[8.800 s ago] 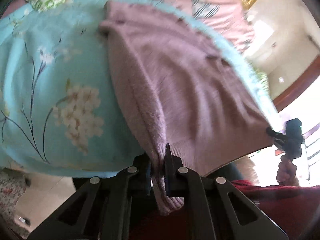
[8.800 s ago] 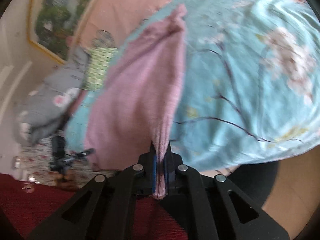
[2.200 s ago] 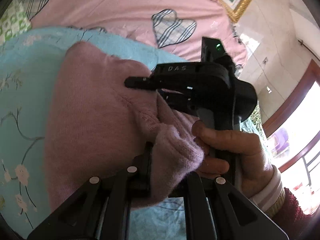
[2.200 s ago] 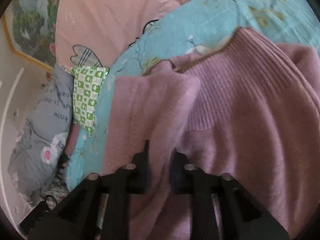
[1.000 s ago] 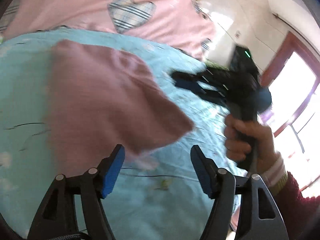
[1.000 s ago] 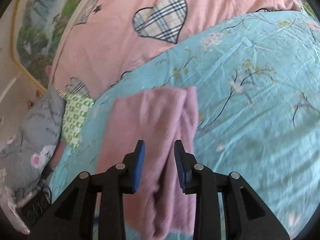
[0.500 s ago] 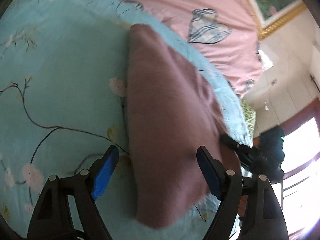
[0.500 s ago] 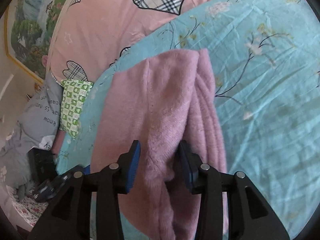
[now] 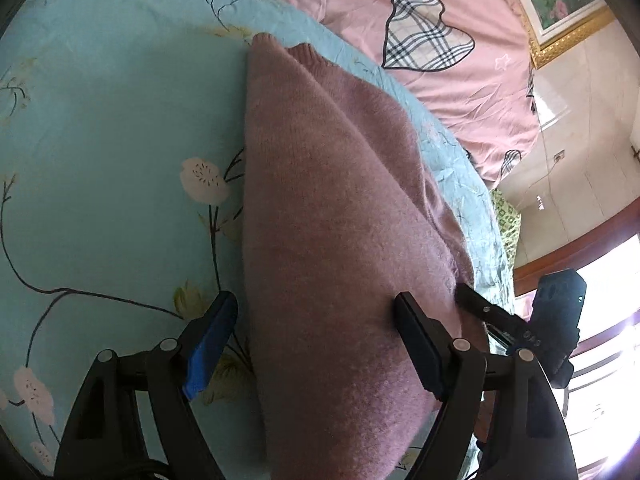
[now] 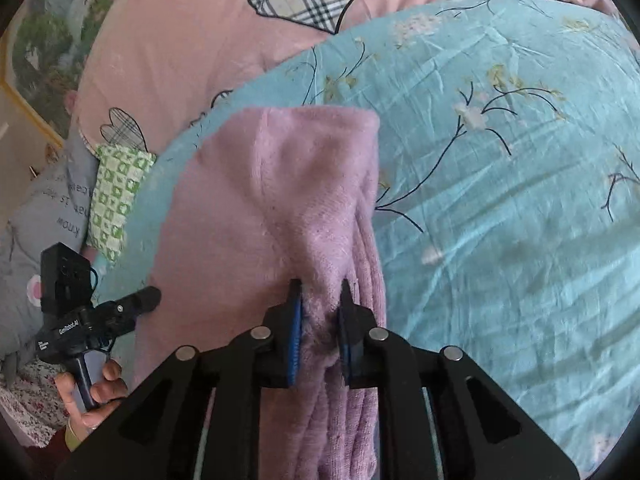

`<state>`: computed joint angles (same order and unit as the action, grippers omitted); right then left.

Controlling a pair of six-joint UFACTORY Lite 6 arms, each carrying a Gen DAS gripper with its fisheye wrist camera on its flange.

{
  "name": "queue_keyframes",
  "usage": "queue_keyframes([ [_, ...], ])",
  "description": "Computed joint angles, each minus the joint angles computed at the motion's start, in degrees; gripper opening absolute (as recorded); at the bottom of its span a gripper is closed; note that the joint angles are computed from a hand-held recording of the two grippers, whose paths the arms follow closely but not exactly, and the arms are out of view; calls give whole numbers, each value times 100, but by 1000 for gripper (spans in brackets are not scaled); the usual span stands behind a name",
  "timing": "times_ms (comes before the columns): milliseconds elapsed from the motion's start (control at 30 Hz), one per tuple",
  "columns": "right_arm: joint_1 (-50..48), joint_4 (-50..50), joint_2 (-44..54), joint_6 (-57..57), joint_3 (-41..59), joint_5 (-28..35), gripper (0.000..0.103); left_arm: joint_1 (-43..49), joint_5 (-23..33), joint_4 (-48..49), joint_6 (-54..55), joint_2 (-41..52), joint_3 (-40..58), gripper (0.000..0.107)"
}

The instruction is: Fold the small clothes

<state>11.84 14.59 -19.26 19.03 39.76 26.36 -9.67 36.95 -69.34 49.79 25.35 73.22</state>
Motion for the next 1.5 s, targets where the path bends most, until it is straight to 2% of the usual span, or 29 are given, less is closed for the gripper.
queue_keyframes([
  [33, 13, -76, -108, 123, -18, -1, 27, 0, 2, -13, 78, -38, -6, 81],
  [100, 77, -631, -196, 623, 41, 13, 54, -46, 33, 85, 20, 0, 110, 81],
  [167, -54, -389, -50, 267, 101, -22, 58, -154, -3, 285, -185, 174, 340, 82],
  [300, -650, 1466, 565, -1692, 220, -93, 58, -161, 5, 313, -160, 541, 493, 87],
  [500, -800, 2964, 1574, -3250, 568, -125, 58, -207, -160, -222, 573, 775, 565, 85],
  [567, -836, 3702, 1754, -3914, 544, -112, 57, -211, -53, -312, 723, 924, 774, 69],
  [600, -834, 3957, 1810, -4135, 548, -78, 46, -204, 22, -322, 732, 973, 854, 59],
  [633, -812, 4065, 1858, -4163, 587, -19, 42, -188, 78, -334, 750, 954, 880, 51],
  [733, -501, 3602, 1603, -3445, 563, -229, 34, -71, 202, -436, 943, 606, 607, 40],
  [833, -111, 3981, 1242, -3443, 534, -332, 32, 226, 418, -568, 1226, -173, -43, 40],
  [933, 516, 4079, 1307, -3283, 763, -546, 32, 854, 704, -462, 1573, -1212, -878, 40],
  [1100, 1671, 6214, 2281, -5085, 1481, -906, 32, 2582, 1615, 54, 2029, -2252, -1694, 40],
  [1233, 2266, 7975, 3615, -6679, 2376, -823, 32, 3787, 2086, 221, 2613, -2245, -1914, 40],
  [1300, 2374, 8399, 4210, -7026, 2793, -667, 31, 4258, 2207, 279, 2790, -1878, -1826, 40],
  [1400, 2447, 8255, 4960, -6906, 3403, -533, 31, 4568, 2052, 408, 2918, -1252, -1674, 42],
  [1500, 2379, 8016, 5179, -6581, 3457, -506, 33, 4751, 2088, 323, 2959, -677, -1587, 51],
])
